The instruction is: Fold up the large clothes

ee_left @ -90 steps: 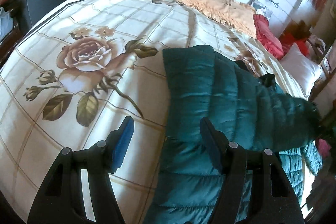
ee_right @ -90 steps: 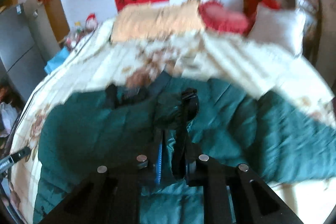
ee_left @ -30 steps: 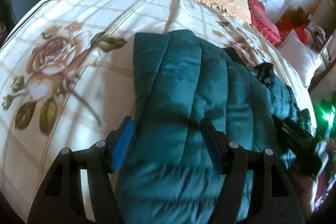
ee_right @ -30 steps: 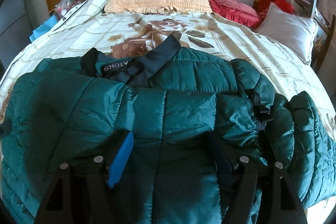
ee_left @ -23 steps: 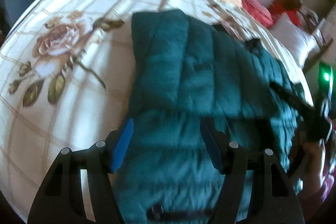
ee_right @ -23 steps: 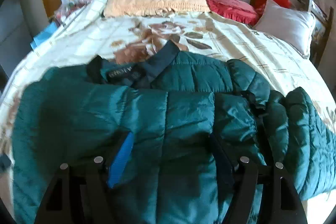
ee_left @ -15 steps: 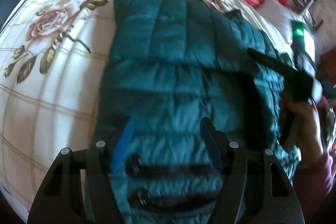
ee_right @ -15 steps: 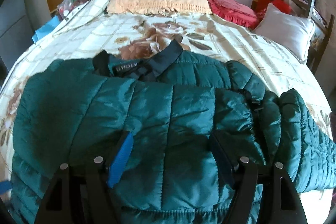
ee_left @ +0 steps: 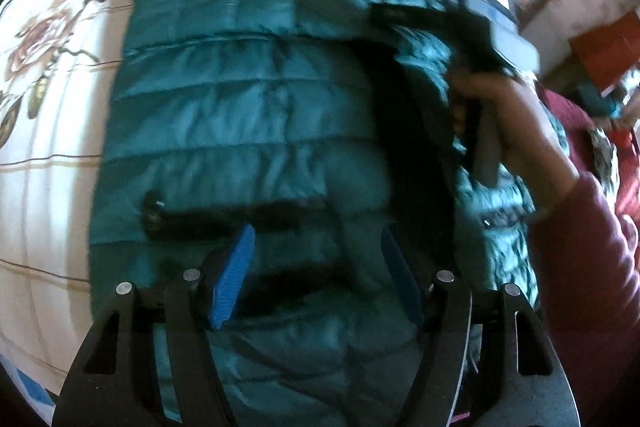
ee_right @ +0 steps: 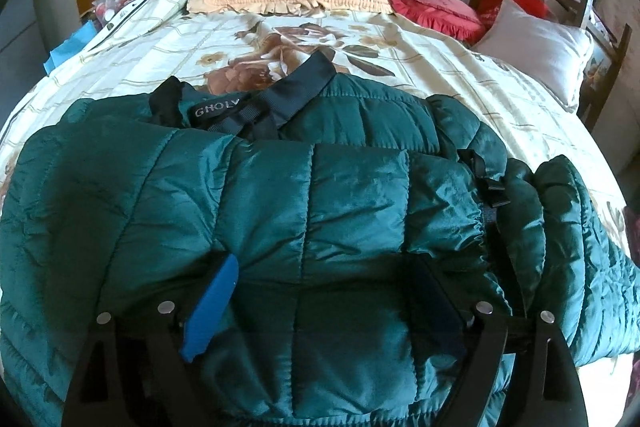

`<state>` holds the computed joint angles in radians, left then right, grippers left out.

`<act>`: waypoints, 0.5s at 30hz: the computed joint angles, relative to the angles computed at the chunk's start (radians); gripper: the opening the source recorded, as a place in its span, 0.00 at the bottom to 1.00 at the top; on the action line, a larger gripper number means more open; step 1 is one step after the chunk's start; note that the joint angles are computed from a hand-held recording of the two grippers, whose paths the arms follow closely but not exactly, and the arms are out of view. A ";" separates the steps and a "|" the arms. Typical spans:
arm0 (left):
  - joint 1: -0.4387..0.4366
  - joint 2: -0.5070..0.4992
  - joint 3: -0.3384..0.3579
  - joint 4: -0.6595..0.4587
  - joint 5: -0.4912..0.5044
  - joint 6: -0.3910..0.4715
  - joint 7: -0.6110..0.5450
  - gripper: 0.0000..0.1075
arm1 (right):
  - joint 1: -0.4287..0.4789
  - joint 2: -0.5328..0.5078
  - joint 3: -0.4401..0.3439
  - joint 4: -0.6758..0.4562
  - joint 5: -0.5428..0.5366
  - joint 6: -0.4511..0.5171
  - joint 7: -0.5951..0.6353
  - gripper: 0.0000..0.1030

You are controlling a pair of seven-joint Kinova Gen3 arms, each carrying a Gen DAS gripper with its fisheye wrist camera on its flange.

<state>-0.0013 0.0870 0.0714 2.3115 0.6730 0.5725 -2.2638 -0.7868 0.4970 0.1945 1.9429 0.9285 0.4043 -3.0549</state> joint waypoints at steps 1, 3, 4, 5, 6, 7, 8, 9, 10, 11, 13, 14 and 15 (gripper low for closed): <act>0.006 -0.003 0.006 0.002 0.002 0.000 -0.004 0.61 | 0.004 0.000 -0.004 -0.002 -0.004 0.003 0.005 0.83; 0.024 -0.009 0.018 0.001 -0.004 0.002 0.000 0.61 | 0.003 0.000 -0.004 -0.002 -0.004 0.000 0.003 0.84; 0.032 -0.008 0.021 0.001 -0.002 0.001 0.001 0.61 | 0.004 0.000 -0.006 -0.003 -0.007 0.004 0.006 0.84; 0.035 -0.007 0.022 0.000 0.002 0.001 -0.001 0.61 | 0.004 0.000 -0.006 -0.003 -0.006 0.003 0.006 0.84; 0.040 -0.006 0.024 -0.002 0.004 0.000 -0.001 0.61 | 0.004 0.000 -0.006 -0.004 -0.007 0.005 0.007 0.84; 0.051 -0.003 0.029 -0.004 0.004 -0.009 0.009 0.61 | 0.004 0.000 -0.005 -0.003 -0.006 0.003 0.006 0.84; 0.058 -0.004 0.032 -0.004 0.001 -0.017 0.019 0.61 | 0.004 0.000 -0.005 -0.003 -0.006 0.004 0.006 0.84; 0.063 -0.006 0.032 -0.003 -0.001 -0.024 0.024 0.61 | 0.004 0.001 -0.005 -0.003 -0.006 0.004 0.006 0.84; 0.065 -0.008 0.032 -0.001 -0.003 -0.028 0.028 0.61 | 0.003 0.000 -0.003 0.000 -0.003 0.001 0.002 0.84; 0.068 -0.007 0.032 -0.001 -0.008 -0.032 0.036 0.61 | 0.003 0.001 -0.005 -0.004 -0.006 0.004 0.005 0.84; 0.071 -0.004 0.031 -0.002 -0.019 -0.041 0.048 0.61 | 0.005 0.001 -0.007 -0.006 -0.008 0.006 0.009 0.85; 0.074 -0.004 0.031 -0.002 -0.027 -0.047 0.060 0.61 | 0.006 0.000 -0.009 -0.006 -0.009 0.006 0.010 0.85; 0.076 -0.005 0.031 -0.002 -0.035 -0.053 0.070 0.61 | 0.007 0.001 -0.010 -0.007 -0.012 0.008 0.013 0.85</act>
<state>0.0745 0.0820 0.1021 2.3097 0.6384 0.5196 -2.1940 -0.7796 0.4977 0.1844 1.9359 0.9169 0.4122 -3.0414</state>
